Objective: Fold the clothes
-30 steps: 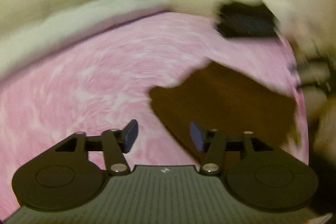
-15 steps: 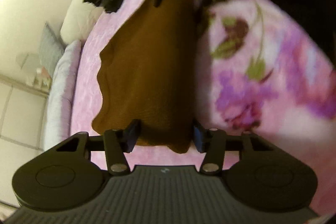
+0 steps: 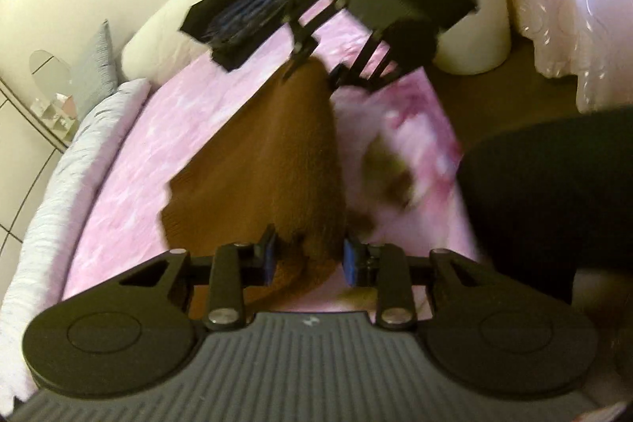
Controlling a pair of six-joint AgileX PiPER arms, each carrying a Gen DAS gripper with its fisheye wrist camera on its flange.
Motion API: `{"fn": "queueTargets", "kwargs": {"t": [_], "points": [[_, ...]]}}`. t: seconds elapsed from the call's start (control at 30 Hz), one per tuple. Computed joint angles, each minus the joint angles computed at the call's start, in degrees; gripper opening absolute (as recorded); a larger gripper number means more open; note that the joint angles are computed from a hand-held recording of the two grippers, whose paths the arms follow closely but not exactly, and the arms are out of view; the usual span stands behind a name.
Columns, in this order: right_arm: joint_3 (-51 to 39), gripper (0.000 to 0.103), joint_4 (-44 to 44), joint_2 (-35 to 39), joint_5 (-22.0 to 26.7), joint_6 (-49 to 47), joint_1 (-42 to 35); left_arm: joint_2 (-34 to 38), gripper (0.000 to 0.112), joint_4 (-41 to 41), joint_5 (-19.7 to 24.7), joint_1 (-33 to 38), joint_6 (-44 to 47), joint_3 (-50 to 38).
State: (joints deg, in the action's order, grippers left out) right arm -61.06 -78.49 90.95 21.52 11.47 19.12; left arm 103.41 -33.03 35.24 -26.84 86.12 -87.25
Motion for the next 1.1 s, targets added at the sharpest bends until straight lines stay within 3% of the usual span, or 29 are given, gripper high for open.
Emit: {"fn": "queueTargets", "kwargs": {"t": [0.13,0.27,0.4,0.47,0.53,0.67,0.73,0.83,0.97,1.1], "points": [[0.01,0.028,4.8,2.33,1.31,-3.92,-2.79,1.2,0.035,2.63,-3.6,-2.77,-0.63,1.98],[1.77,0.028,7.54,-0.55,4.9,-3.19,-3.61,0.0,0.039,-2.87,2.39,3.22,3.59,1.12],[2.94,0.039,12.34,-6.34,7.91,-2.38,-1.24,-1.98,0.039,-2.46,0.72,8.33,4.63,1.45],[2.69,0.043,16.89,-8.96,8.87,-2.71,0.85,-1.98,0.039,0.2,-2.49,9.21,5.44,1.41],[2.61,0.055,20.25,-11.02,9.5,-2.58,4.18,-0.9,0.042,3.2,-4.03,9.56,5.27,0.01],[1.22,0.059,22.77,-11.15,12.45,-2.42,15.27,0.86,0.045,3.0,-4.57,9.97,7.04,-2.41],[1.89,0.062,19.61,-9.88,13.26,-0.36,20.24,1.45,0.053,1.29,-6.5,9.71,10.2,-2.03],[2.13,0.061,11.42,-4.86,14.27,3.37,23.27,3.21,0.064,-0.19,-8.53,9.25,13.87,-2.48],[-2.45,0.055,9.8,1.23,14.21,2.38,22.23,5.43,0.07,-2.4,-10.85,8.89,20.86,-2.0],[-5.0,0.035,12.7,4.11,16.01,0.32,23.25,7.46,0.075,-5.22,-13.18,8.69,28.83,-1.25]]}}
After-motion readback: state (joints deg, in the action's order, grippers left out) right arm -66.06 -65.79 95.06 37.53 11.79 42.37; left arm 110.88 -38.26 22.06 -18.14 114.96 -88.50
